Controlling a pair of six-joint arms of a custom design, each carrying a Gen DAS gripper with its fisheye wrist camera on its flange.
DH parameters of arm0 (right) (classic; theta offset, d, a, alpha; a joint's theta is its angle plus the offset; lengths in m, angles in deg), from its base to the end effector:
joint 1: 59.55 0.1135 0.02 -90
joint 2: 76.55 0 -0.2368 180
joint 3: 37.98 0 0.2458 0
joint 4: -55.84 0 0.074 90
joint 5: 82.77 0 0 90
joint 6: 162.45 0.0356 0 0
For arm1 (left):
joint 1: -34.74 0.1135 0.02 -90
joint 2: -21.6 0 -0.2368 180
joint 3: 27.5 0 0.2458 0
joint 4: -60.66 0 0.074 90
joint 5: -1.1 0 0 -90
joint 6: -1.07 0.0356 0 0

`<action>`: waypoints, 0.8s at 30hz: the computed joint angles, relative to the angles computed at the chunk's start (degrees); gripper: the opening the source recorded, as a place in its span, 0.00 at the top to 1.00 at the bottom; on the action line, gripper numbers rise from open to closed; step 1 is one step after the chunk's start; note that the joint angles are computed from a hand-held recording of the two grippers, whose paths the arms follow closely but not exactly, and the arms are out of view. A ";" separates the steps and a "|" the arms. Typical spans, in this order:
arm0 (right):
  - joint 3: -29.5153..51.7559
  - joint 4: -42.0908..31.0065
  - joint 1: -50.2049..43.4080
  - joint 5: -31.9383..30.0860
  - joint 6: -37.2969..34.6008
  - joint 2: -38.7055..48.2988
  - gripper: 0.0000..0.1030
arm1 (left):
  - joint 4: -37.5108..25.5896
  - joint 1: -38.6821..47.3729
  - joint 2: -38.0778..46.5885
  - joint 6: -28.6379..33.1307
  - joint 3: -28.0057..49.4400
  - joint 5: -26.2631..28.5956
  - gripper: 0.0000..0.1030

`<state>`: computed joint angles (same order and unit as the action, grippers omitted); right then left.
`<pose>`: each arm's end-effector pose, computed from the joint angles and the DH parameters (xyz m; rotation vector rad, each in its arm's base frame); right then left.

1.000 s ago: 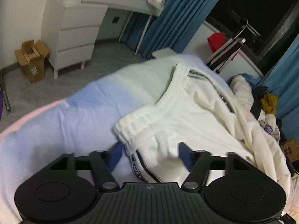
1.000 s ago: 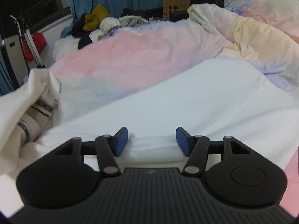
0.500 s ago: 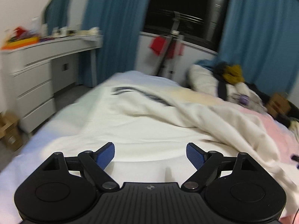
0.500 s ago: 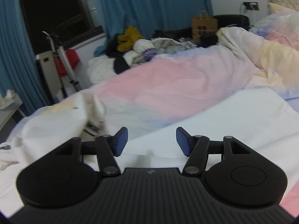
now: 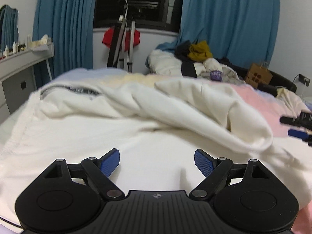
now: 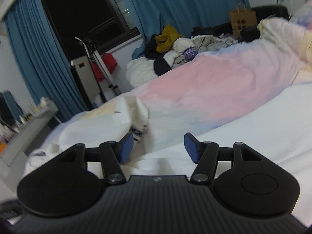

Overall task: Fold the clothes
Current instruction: 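Pinch a pant leg hem with the right gripper and lift it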

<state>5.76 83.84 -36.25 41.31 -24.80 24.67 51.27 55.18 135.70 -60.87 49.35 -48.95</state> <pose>0.2727 0.0957 0.0876 0.7574 1.8455 0.1747 0.3658 0.1119 0.1072 0.4555 2.1369 -0.3636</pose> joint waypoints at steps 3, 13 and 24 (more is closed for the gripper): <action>-0.47 7.49 -2.49 -3.75 0.70 3.79 0.40 | 0.92 0.48 3.86 1.40 2.15 0.08 0.17; 7.44 32.16 -12.19 -26.92 7.11 21.70 0.17 | -0.84 0.47 11.27 2.73 9.35 1.70 0.16; 15.54 18.15 -7.68 -20.26 0.13 22.39 0.93 | 0.93 -0.58 12.47 2.25 9.78 0.72 0.15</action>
